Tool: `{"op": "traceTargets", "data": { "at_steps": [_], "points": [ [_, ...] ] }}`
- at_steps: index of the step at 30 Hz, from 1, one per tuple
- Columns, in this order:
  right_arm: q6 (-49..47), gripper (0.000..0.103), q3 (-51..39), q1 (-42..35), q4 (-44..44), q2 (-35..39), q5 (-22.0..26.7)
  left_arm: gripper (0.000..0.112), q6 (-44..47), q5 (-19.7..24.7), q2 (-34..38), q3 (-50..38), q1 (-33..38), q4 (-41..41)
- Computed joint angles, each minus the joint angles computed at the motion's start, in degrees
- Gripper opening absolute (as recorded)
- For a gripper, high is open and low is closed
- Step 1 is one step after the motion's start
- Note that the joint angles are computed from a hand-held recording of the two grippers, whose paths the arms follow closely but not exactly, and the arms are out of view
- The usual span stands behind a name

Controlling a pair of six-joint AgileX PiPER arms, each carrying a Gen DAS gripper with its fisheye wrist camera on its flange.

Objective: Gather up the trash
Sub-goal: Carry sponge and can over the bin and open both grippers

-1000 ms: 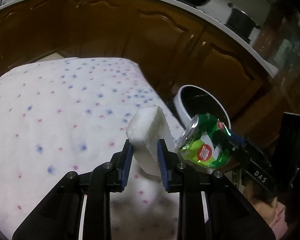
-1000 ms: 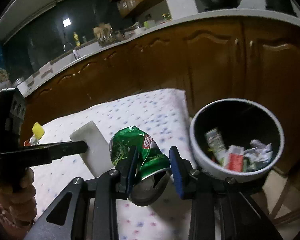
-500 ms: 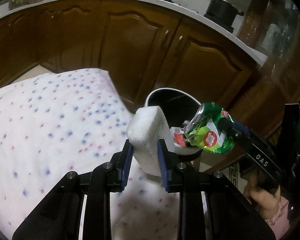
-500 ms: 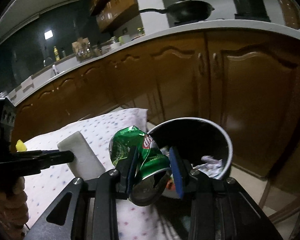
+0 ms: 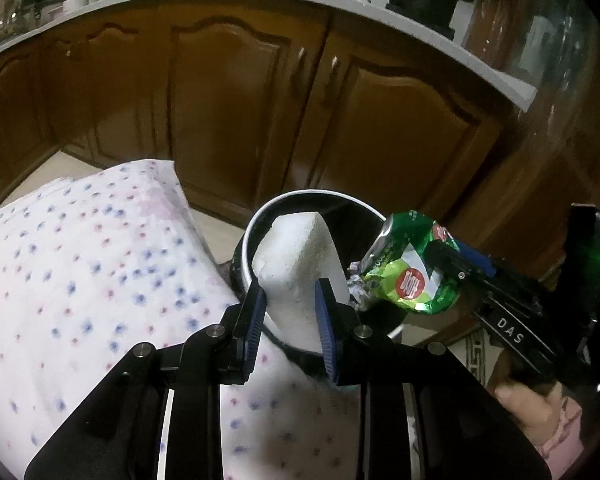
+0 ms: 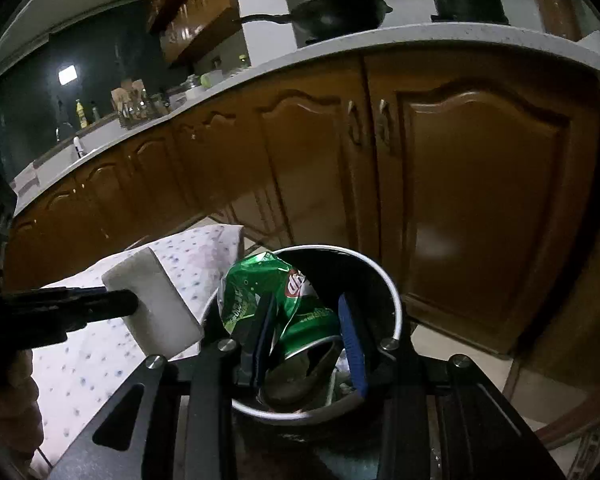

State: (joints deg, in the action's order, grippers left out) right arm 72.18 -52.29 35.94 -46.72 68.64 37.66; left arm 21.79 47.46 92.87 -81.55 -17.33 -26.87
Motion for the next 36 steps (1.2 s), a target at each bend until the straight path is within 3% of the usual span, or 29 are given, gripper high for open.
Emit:
{"op": "traceTargets", "data": {
  "at_steps": [14,30,32,36],
  "points": [
    [-9.9,0.033,-0.8,-7.2,7.3,4.0,-4.8,0.025,-7.8,0.8,8.2,-7.6,-6.0,8.1],
    [-16.0,0.033,-1.9,-9.2,12.8,5.0,-5.0,0.029,-9.9,1.9,10.3,-9.6,-7.0,9.3],
    [-17.1,0.033,-2.2,-9.6,13.8,5.3,-5.1,0.032,-10.1,1.9,10.3,-9.6,-7.1,9.6],
    [-20.5,0.040,-2.2,-11.4,18.3,5.1,-6.5,0.053,-10.5,2.8,10.3,-9.5,-6.5,8.9]
  ]
}}
